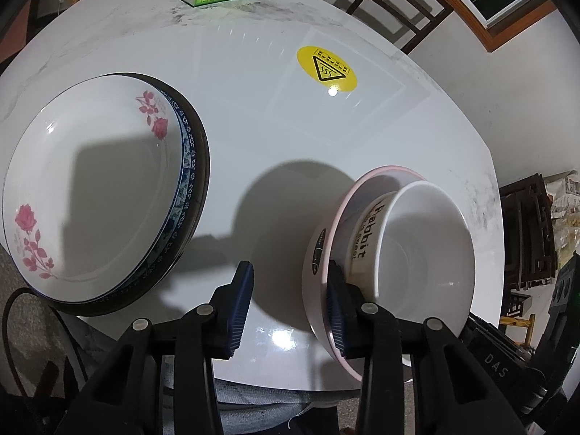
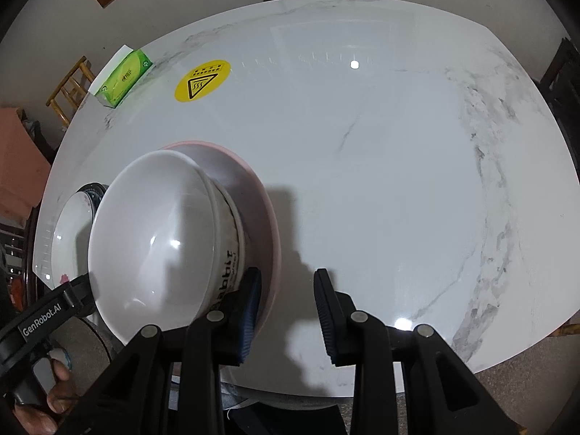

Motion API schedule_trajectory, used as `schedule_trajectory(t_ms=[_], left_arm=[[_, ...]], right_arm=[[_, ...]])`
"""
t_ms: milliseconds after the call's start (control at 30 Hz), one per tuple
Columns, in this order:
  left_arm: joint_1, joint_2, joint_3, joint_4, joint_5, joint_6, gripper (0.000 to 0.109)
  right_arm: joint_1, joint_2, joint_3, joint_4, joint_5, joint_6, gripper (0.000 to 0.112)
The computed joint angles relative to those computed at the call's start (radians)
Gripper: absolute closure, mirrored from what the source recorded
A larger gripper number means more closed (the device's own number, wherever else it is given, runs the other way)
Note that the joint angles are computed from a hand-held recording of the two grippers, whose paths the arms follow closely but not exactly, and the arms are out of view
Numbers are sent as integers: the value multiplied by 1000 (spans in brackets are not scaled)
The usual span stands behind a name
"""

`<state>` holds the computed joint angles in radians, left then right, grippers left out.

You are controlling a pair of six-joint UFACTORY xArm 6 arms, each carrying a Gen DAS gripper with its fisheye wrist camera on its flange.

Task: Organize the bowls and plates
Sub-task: 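Carry the nested bowls over the pink-flowered plate stack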

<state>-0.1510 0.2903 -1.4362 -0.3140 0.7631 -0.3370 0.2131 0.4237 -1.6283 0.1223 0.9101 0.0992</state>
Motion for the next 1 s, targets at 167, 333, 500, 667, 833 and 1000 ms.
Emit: schedule_trajectory(t_ms=[167, 333, 500, 667, 833, 1000], left_arm=[[-4, -6, 13, -7, -28, 23, 82], [-3, -6, 14, -12, -33, 39, 83], [-2, -6, 13, -42, -36, 61, 90], [-20, -1, -5, 18, -31, 57, 102], [-17, 5, -14, 14, -24, 56, 102], [-22, 8, -19, 37, -21, 37, 103]], right_arm=[[-3, -10, 15, 10, -2, 13, 82], [-7, -13, 17, 19, 6, 8, 82], [-6, -18, 26, 41, -6, -20, 91], [10, -22, 27, 21, -15, -10, 100], [8, -20, 27, 31, -23, -8, 101], [4, -18, 22, 40, -20, -7, 101]])
